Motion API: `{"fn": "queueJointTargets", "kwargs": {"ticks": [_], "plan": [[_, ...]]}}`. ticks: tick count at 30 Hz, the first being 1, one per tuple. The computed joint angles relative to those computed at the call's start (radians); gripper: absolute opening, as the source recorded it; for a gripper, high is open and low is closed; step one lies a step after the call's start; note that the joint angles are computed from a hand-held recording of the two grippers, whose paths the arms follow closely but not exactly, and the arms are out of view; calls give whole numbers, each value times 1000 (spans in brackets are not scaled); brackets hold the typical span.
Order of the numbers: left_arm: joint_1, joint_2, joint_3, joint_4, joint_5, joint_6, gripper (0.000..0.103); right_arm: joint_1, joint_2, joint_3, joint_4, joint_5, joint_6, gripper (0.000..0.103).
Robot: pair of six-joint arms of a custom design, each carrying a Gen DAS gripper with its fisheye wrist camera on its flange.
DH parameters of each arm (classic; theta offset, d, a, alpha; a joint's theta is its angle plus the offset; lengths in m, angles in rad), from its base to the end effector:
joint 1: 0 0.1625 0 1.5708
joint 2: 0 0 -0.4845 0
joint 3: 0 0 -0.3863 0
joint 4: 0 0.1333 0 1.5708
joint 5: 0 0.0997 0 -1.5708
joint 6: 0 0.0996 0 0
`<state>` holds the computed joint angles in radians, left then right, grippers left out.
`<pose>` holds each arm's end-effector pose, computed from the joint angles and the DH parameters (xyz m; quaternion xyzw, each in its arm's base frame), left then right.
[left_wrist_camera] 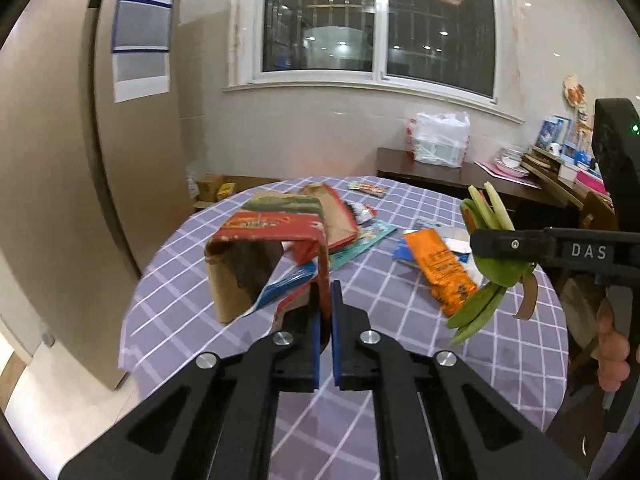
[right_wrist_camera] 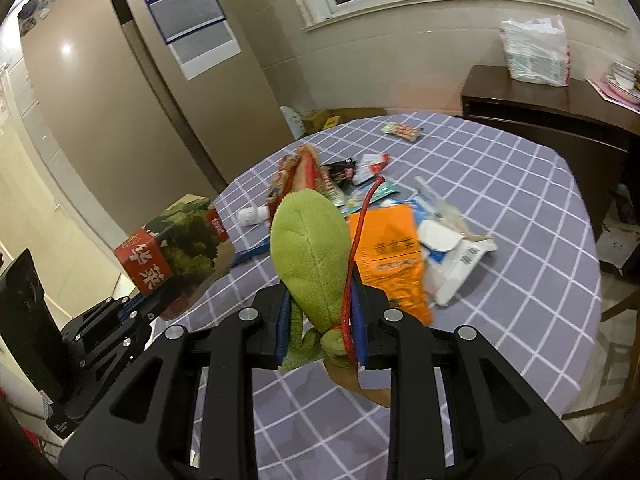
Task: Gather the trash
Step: 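Carry the red box to the blue bin and open the left tool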
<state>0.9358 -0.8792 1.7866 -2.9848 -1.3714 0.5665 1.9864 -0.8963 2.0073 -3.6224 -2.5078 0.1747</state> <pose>-0.2810 -0.6394 0.1943 0.5239 0.8087 -0.2525 0.0878 0.2829 -0.5096 0.2405 -0.1076 -0.8142 0.5039 0.2675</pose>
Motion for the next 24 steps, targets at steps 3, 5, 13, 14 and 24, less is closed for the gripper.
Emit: {"fn": "queueJointTargets", "kwargs": {"ticks": [3,5,13,14,24], "plan": [[9,-17,12,-20,32,-2,4,1,16,-21,26,28,-9,25],[17,-28,18,-36,59,-5,4,2,28,-38,51,47,-12,25],[68,-63,12,-61,144,-33,4,6,96,-144,156,148,-65,25],[76,-66,9,-63,155,-38,4,6,107,-161,173,162,-71,25],[142,-87,-34,-52,265,-73,5,9,205,-325,336,296,-137,25]]}}
